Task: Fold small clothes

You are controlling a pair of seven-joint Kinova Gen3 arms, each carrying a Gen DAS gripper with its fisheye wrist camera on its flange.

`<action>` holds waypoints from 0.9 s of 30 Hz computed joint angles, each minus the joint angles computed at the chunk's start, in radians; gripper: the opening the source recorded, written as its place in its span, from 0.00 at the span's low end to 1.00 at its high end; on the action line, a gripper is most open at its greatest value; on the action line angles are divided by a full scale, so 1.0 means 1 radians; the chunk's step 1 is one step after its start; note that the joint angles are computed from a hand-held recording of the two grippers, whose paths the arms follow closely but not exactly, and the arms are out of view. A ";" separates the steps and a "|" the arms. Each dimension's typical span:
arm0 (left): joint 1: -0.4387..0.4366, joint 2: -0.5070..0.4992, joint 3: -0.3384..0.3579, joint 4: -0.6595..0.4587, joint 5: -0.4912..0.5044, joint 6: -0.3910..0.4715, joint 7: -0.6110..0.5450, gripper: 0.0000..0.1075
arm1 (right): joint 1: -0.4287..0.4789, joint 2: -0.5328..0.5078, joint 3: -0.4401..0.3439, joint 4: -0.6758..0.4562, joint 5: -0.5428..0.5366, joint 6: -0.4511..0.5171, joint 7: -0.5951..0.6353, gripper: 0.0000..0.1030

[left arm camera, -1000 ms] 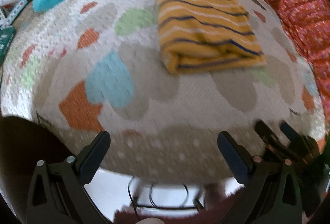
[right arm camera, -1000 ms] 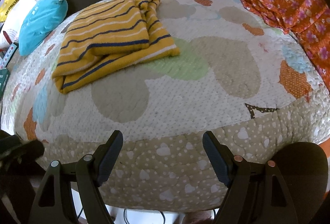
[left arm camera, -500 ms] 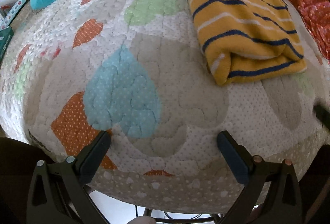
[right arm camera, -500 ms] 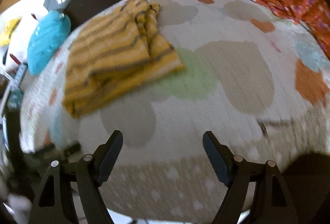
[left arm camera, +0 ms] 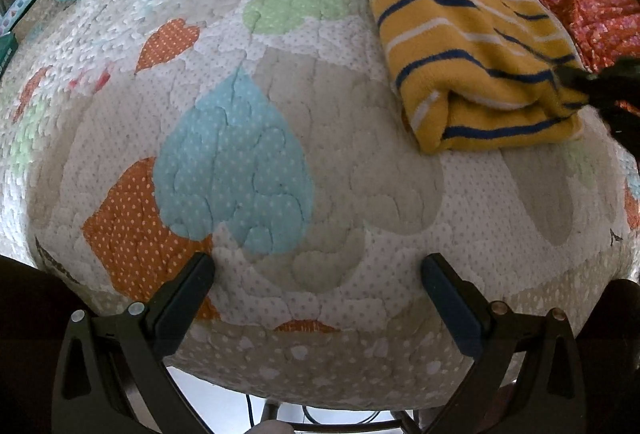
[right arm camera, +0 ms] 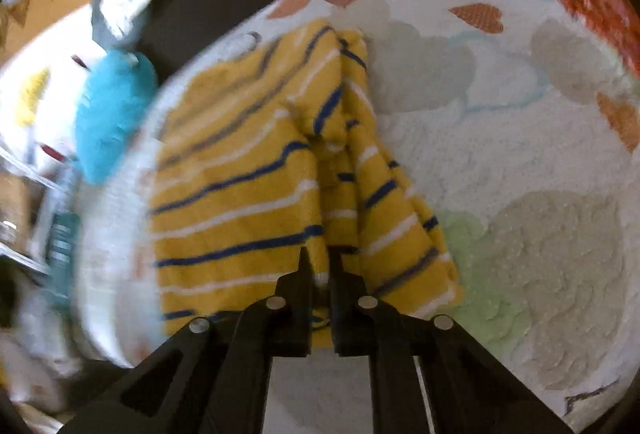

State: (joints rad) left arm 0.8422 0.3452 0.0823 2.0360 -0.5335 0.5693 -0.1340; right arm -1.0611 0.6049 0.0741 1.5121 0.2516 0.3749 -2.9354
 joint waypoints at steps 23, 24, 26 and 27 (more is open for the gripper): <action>-0.015 -0.136 0.030 0.028 -0.124 -0.041 0.100 0.91 | 0.023 0.088 -0.117 -0.208 0.235 0.500 0.101 0.08; -0.027 -0.128 0.034 0.000 -0.139 -0.029 0.074 0.91 | 0.026 0.087 -0.117 -0.204 0.231 0.495 0.118 0.09; -0.041 -0.098 0.022 -0.068 -0.145 -0.021 0.021 0.91 | 0.037 0.084 -0.119 -0.202 0.208 0.482 0.133 0.09; -0.075 -0.085 0.037 -0.093 -0.133 -0.042 -0.006 0.91 | 0.054 0.079 -0.129 -0.194 0.195 0.466 0.132 0.09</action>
State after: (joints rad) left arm 0.7676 0.2605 0.1192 1.9429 -0.6667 0.5275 -0.1404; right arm -1.0069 0.6837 -0.0550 1.3185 0.4468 0.8405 -2.8035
